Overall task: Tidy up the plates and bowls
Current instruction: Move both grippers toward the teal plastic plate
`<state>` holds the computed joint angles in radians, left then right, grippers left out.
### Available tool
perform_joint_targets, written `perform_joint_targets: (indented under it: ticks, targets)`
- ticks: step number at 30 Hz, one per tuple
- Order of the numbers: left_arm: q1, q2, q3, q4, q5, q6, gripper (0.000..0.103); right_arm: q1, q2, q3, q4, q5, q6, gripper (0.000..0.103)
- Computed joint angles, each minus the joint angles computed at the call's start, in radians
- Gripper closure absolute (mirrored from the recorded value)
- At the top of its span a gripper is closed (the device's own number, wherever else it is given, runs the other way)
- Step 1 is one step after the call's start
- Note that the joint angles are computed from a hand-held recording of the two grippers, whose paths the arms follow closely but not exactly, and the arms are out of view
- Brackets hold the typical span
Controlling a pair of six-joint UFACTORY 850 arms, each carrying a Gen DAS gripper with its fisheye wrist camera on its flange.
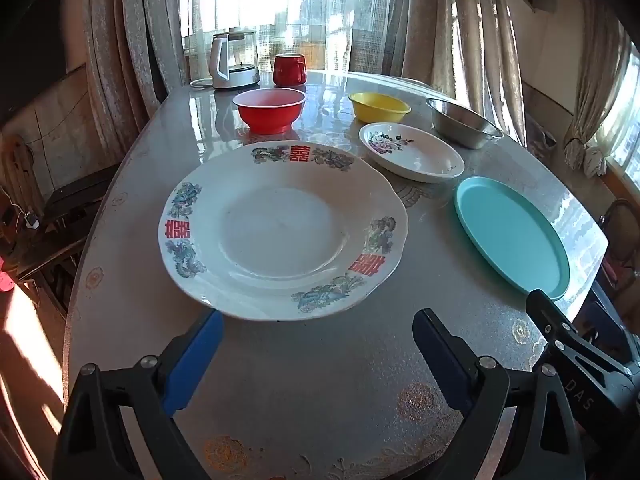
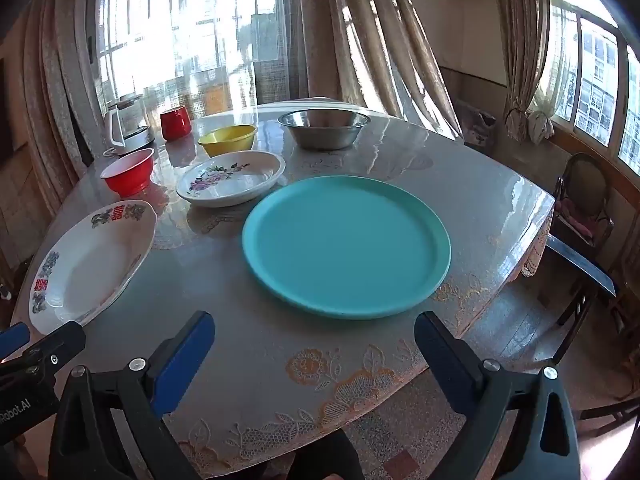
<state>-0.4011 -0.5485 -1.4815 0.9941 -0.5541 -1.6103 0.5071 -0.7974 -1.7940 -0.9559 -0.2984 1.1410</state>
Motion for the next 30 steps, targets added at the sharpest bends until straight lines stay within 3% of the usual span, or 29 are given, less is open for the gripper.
perform_joint_targets:
  ticks: [3,6,30]
  targets:
    - [-0.002,0.005,0.027,0.037,0.006,-0.039,0.007,0.002,-0.003,-0.008,0.006,-0.009,-0.007,0.002]
    - [0.009,-0.02,-0.011,-0.062,0.003,0.072,0.007,-0.001,-0.011,-0.007,-0.006,0.0,0.007,0.002]
    - [-0.005,-0.032,-0.032,-0.027,-0.037,0.072,0.007,-0.007,0.0,0.002,0.067,0.006,-0.055,0.002]
